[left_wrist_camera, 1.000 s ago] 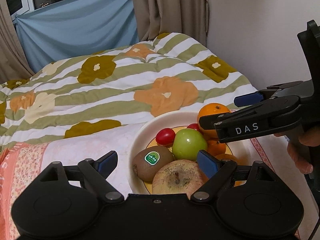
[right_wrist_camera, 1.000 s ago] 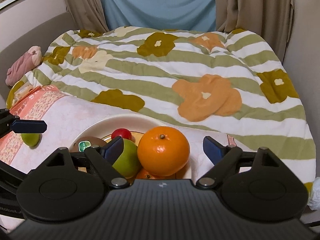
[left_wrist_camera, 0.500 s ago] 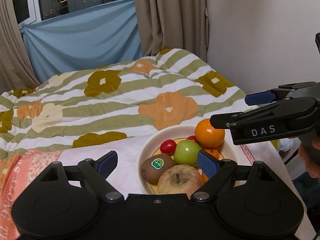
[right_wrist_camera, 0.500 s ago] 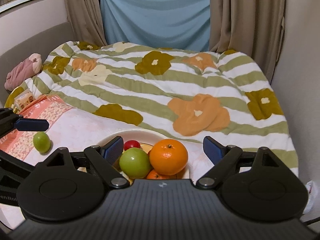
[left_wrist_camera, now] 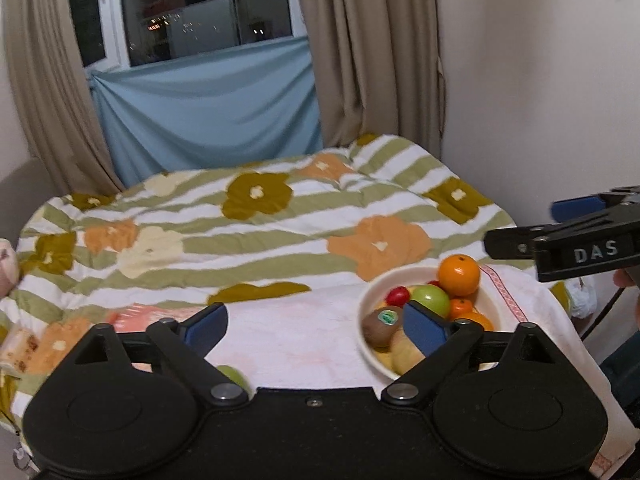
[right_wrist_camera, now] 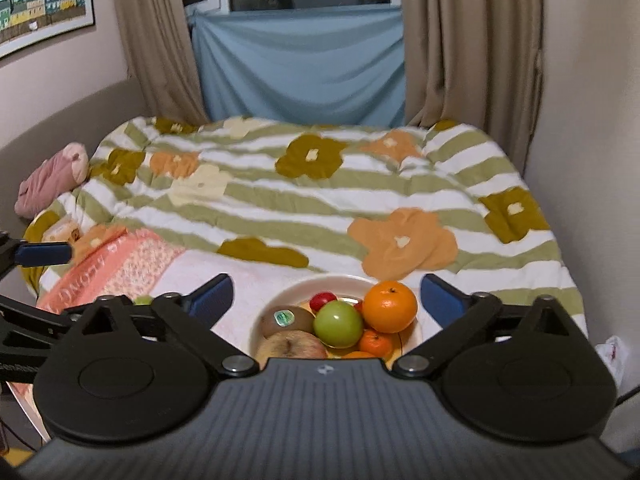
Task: Organize fruits
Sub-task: 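Withdraw both grippers from the bowl toward the last green apple and tangerine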
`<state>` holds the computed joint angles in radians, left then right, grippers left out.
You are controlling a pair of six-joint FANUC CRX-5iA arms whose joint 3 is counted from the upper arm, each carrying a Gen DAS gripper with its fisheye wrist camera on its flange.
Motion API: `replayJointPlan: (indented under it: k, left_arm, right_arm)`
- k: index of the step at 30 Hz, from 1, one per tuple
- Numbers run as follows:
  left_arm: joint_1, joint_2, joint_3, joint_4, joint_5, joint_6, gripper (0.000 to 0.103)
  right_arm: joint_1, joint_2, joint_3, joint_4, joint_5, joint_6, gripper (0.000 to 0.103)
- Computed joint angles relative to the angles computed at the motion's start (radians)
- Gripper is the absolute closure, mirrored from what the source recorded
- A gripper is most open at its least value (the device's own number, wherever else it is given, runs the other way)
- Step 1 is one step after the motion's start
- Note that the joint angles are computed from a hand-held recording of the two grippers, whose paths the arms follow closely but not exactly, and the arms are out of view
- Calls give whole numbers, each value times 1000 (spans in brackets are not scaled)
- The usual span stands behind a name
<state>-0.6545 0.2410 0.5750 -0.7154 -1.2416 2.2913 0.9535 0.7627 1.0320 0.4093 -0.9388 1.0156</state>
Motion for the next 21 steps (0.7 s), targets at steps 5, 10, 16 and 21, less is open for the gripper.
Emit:
replayJointPlan:
  k: [5,10,16,21]
  left_arm:
    - [-5,-99,-94,-31,5,41,0]
    - [20,-180,-184,-11,17,34,0]
    - [94,-262,-297,71,79,-49,0]
    - [193,-327,-414,189,188,-184,0]
  right_arm:
    - [61,-59,-125,148,42,-131,0]
    - [113,-67,-156,220,27,-226,0]
    - [169,-38,-144,274,-29,-338,0]
    - [203,26,-80,305,-99,-411,0]
